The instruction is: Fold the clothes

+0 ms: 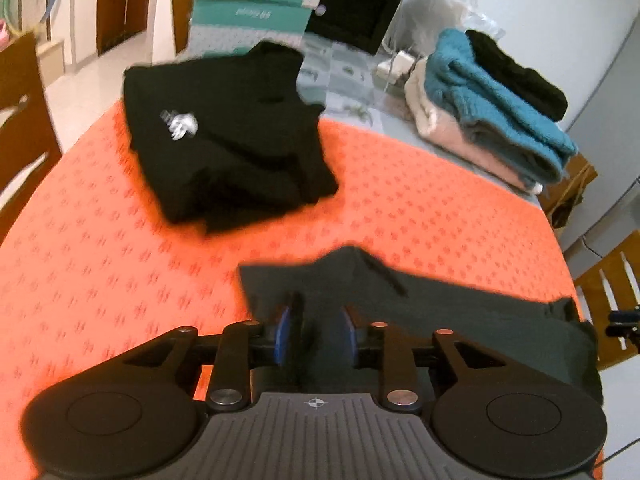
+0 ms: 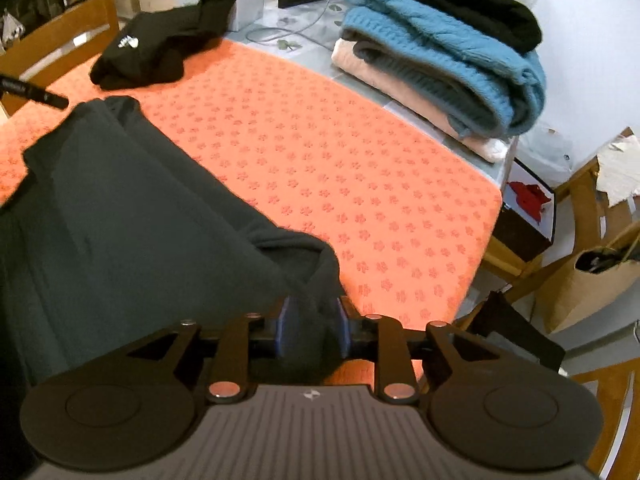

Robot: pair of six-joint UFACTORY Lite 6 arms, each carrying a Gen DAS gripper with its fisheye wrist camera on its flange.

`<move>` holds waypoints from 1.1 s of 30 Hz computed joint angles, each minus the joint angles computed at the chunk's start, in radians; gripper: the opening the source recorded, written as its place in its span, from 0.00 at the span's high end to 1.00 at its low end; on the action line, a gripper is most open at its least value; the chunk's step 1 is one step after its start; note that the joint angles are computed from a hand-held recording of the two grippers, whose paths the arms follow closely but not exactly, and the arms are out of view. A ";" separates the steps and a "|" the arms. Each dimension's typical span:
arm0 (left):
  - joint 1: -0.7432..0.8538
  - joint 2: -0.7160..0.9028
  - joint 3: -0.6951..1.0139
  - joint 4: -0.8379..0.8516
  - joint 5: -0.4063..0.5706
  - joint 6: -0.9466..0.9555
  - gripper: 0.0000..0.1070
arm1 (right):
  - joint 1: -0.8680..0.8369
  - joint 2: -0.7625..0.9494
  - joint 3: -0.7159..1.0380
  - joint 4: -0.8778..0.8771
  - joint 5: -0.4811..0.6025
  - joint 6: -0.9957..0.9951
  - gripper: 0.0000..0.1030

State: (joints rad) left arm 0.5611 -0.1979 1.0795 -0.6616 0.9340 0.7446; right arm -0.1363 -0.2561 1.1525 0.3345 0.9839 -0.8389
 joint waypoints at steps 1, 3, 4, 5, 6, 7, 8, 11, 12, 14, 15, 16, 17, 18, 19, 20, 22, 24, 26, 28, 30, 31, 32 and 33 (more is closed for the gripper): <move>0.019 -0.014 -0.012 0.004 0.026 0.005 0.71 | -0.015 -0.023 -0.011 0.003 0.020 -0.006 0.72; 0.044 -0.045 -0.048 0.003 0.064 0.018 0.71 | -0.042 -0.080 -0.052 0.004 0.054 -0.014 0.72; 0.056 -0.061 -0.066 0.004 0.081 0.023 0.71 | -0.052 -0.112 -0.082 0.001 0.066 -0.014 0.72; 0.053 -0.075 -0.087 0.012 0.082 0.017 0.71 | -0.062 -0.144 -0.113 -0.001 0.078 -0.014 0.72; 0.049 -0.087 -0.107 0.021 0.081 0.009 0.71 | -0.073 -0.172 -0.141 0.000 0.090 -0.015 0.72; 0.036 -0.092 -0.126 0.037 0.065 -0.008 0.71 | -0.085 -0.199 -0.170 0.002 0.103 -0.019 0.72; 0.022 -0.096 -0.144 0.053 0.050 -0.026 0.71 | -0.094 -0.226 -0.199 0.003 0.113 -0.021 0.72; -0.012 -0.115 -0.186 0.085 0.010 -0.062 0.72 | -0.091 -0.303 -0.282 -0.007 0.123 -0.018 0.72; -0.020 -0.119 -0.190 0.095 0.001 -0.071 0.82 | -0.079 -0.326 -0.307 -0.012 0.122 -0.012 0.72; -0.024 -0.130 -0.186 0.100 -0.009 -0.072 0.90 | -0.057 -0.364 -0.347 -0.012 0.120 -0.009 0.72; -0.024 -0.134 -0.183 0.101 -0.012 -0.071 0.91 | -0.040 -0.378 -0.363 -0.016 0.113 -0.002 0.72; -0.013 -0.136 -0.170 0.090 -0.001 -0.063 0.92 | -0.017 -0.391 -0.380 -0.031 0.099 0.013 0.72; -0.002 -0.139 -0.151 0.087 0.013 -0.062 0.92 | 0.013 -0.402 -0.397 -0.053 0.082 0.034 0.72; 0.007 -0.132 -0.124 0.083 0.034 -0.064 0.92 | 0.040 -0.409 -0.409 -0.076 0.070 0.057 0.73; 0.017 -0.124 -0.097 0.080 0.055 -0.066 0.92 | 0.065 -0.417 -0.419 -0.097 0.062 0.079 0.77; 0.027 -0.116 -0.069 0.079 0.080 -0.070 0.92 | 0.085 -0.422 -0.423 -0.116 0.060 0.103 0.92; 0.038 -0.117 -0.034 0.089 0.115 -0.066 0.92 | 0.101 -0.425 -0.405 -0.139 0.078 0.159 0.94; 0.019 -0.123 -0.049 0.127 0.109 -0.085 0.92 | 0.105 -0.426 -0.389 -0.148 0.108 0.192 0.94; -0.008 -0.131 -0.089 0.169 0.079 -0.111 0.90 | 0.108 -0.438 -0.398 -0.155 0.122 0.198 0.94; -0.028 -0.137 -0.142 0.199 0.041 -0.142 0.88 | 0.046 -0.431 -0.390 -0.111 0.141 0.148 0.92; -0.016 -0.170 -0.168 0.178 0.026 -0.145 0.87 | -0.052 -0.413 -0.351 -0.043 0.170 0.082 0.88; -0.006 -0.192 -0.177 0.162 0.020 -0.141 0.87 | -0.104 -0.398 -0.324 -0.008 0.182 0.056 0.87; 0.006 -0.215 -0.179 0.143 0.013 -0.132 0.87 | -0.152 -0.378 -0.298 0.025 0.187 0.037 0.84; 0.012 -0.232 -0.173 0.124 0.007 -0.130 0.85 | -0.191 -0.350 -0.275 0.055 0.182 0.030 0.79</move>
State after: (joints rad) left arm 0.5731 -0.4301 0.9067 -0.5376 0.9410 0.6142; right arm -0.3275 -0.6065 0.8776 0.3893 1.1655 -0.8091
